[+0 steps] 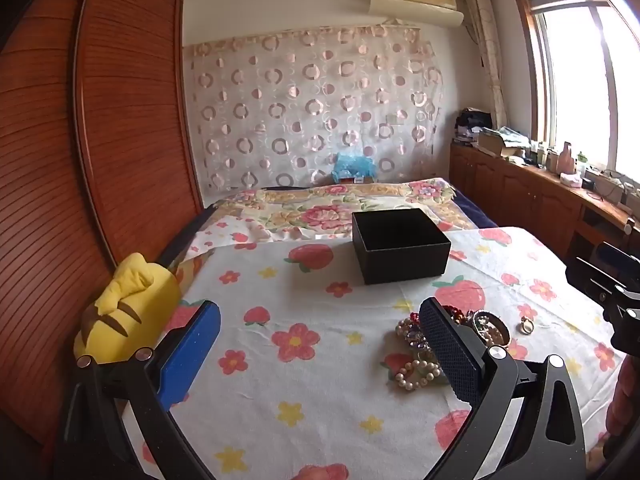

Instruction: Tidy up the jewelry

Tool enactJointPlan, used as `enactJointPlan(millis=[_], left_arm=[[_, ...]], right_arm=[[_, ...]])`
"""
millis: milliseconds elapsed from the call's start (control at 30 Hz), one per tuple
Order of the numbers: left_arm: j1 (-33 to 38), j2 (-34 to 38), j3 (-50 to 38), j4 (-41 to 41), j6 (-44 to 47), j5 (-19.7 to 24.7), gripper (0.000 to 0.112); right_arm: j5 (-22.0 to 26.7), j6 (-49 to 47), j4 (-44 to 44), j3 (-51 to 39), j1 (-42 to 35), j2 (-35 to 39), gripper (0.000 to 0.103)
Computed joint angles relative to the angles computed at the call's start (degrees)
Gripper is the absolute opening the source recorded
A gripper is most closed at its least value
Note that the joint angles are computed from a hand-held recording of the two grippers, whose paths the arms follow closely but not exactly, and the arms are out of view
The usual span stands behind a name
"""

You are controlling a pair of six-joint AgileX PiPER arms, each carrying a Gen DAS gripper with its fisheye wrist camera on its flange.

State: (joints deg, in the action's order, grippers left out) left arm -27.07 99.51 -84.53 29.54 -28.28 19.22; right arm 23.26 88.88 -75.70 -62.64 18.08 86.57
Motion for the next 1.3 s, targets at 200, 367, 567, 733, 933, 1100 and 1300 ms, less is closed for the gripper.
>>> enactJointPlan(millis=[200, 367, 567, 733, 933, 1100, 1300], left_arm=[[0.2, -0.1, 0.2, -0.9, 0.9, -0.4, 0.096], [0.1, 0.0, 0.0, -0.2, 0.1, -0.2, 0.096], [-0.3, 0.9, -0.5, 1.9, -2.1, -0.8, 0.096], [-0.1, 0.0, 0.2, 1.2, -1.5, -0.8, 0.096], [-0.1, -0.2, 0.3, 1.3, -1.7, -0.8, 0.096], [-0.6, 0.3, -0.1, 2.8, -3.3, -0.8, 0.096], [-0.7, 0.3, -1.0, 2.3, -2.4, -0.1, 0.096]], right_arm=[[-0.8, 0.4, 0.1, 0.2, -0.3, 0.0, 0.100], [-1.0, 0.6, 0.1, 0.2, -0.5, 0.0, 0.100], [-0.8, 0.4, 0.3, 0.2, -0.3, 0.0, 0.100], [-0.9, 0.6, 0.2, 0.3, -0.2, -0.1, 0.100], [-0.9, 0.9, 0.0, 0.1, -0.2, 0.1, 0.100], [-0.8, 1.0, -0.2, 0.2, -0.2, 0.0, 0.100], [-0.8, 0.9, -0.1, 0.2, -0.3, 0.0, 0.100]])
